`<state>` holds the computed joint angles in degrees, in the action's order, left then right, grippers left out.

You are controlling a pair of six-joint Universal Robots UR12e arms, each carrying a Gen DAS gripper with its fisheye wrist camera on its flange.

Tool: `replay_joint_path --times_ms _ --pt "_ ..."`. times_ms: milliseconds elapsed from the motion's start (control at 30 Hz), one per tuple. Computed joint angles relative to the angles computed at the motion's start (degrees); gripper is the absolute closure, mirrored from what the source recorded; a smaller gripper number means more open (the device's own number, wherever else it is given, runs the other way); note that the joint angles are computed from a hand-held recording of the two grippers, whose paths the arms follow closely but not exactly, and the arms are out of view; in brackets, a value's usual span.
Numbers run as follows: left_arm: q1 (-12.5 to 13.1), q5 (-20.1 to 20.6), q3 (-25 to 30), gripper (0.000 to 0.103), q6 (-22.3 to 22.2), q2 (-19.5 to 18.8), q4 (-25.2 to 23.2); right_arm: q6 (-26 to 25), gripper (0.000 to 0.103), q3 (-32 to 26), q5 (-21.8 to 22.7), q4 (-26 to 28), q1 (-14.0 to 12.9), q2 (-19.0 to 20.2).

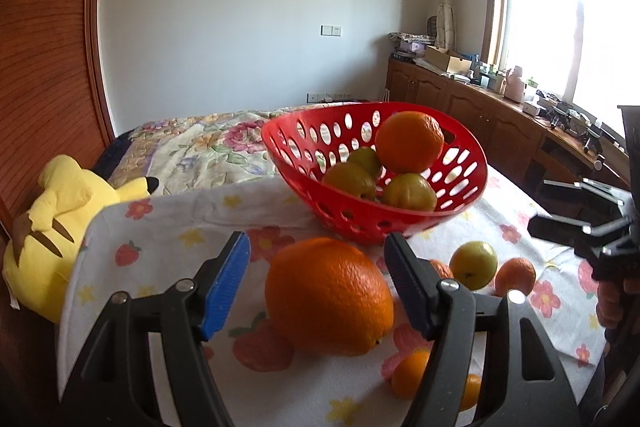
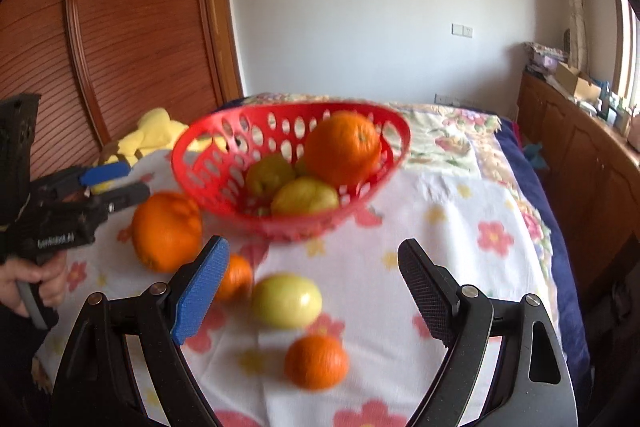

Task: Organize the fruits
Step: 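Grasp a large orange with the left tool while the right tool grasps an orange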

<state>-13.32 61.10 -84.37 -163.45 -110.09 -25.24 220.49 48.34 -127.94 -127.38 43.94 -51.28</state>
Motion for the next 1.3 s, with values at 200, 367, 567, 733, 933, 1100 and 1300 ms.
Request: replay_joint_path --times_ms 200,367,567,733,933,1100,1300 --pt "0.04 -1.22 -0.84 0.033 1.66 0.25 -0.76 3.78 0.018 2.32 0.77 2.51 0.56 -0.78" --pt "0.0 -2.06 -1.35 0.033 2.95 0.33 -1.29 6.04 0.025 3.44 1.81 4.4 1.1 -1.01" --pt "-0.18 -1.63 -1.94 0.031 3.2 0.23 -0.16 8.12 0.031 4.51 3.46 5.14 1.02 -1.27" --pt "-0.65 0.81 -2.76 0.03 3.92 0.22 2.41 8.26 0.032 3.92 4.96 6.15 0.79 -0.95" --pt "-0.75 1.9 -3.1 0.03 4.16 0.19 3.36 8.58 0.04 2.87 6.54 8.73 0.41 -0.36" --pt "-0.63 2.17 -3.07 0.029 3.45 0.01 3.55 8.42 0.058 3.07 7.61 9.63 0.21 -0.56" --pt "-0.54 2.19 -2.78 0.028 3.0 -0.2 3.29 8.95 0.059 4.99 6.31 7.73 0.79 -1.55"
